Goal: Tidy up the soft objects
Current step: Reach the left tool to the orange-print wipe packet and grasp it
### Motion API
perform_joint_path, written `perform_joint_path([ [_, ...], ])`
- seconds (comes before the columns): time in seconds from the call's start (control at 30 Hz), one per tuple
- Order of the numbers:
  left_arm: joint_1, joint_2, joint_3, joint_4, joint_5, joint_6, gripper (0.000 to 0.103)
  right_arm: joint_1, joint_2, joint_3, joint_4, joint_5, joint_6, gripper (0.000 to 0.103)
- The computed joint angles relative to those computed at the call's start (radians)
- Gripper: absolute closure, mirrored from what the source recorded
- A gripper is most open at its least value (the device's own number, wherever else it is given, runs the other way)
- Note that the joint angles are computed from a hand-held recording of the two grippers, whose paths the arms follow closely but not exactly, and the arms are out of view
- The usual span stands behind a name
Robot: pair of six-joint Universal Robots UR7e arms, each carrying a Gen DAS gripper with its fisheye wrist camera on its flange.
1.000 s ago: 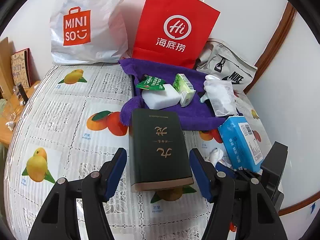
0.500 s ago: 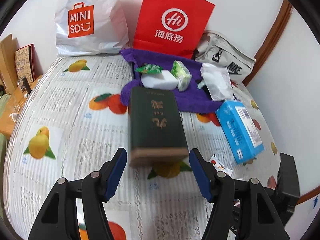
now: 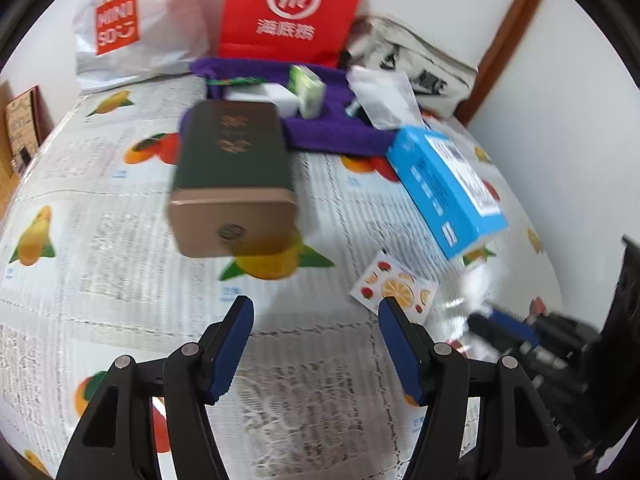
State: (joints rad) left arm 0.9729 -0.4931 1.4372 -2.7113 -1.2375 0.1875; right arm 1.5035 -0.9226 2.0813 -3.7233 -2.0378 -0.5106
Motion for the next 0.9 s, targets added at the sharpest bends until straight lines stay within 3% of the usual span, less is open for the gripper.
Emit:
perform_joint_path([
  [0.2,-0.016,0.044,-0.022,0.032,0.002,0.020,0.040,-0.051,-0.041,0.036,-0.055,-0.054,0.018,0.095],
  [0.4,-0.026,0.088,-0.059,0.038,0.004,0.027,0.040,-0.110,-0.067,0.056,-0.072,-0.062,0.034,0.095],
  [0.63,-0.025,0.095,-0.038,-0.009,-0.017,0.100,0.040,-0.150,-0.078,0.063,-0.040,-0.018,0.047,0.095],
  [0.9,-0.047,0.123,-0.068,0.024,0.017,0.177,0.040,-0.179,-0.092,0.071,-0.030,0.060,0.073,0.094],
])
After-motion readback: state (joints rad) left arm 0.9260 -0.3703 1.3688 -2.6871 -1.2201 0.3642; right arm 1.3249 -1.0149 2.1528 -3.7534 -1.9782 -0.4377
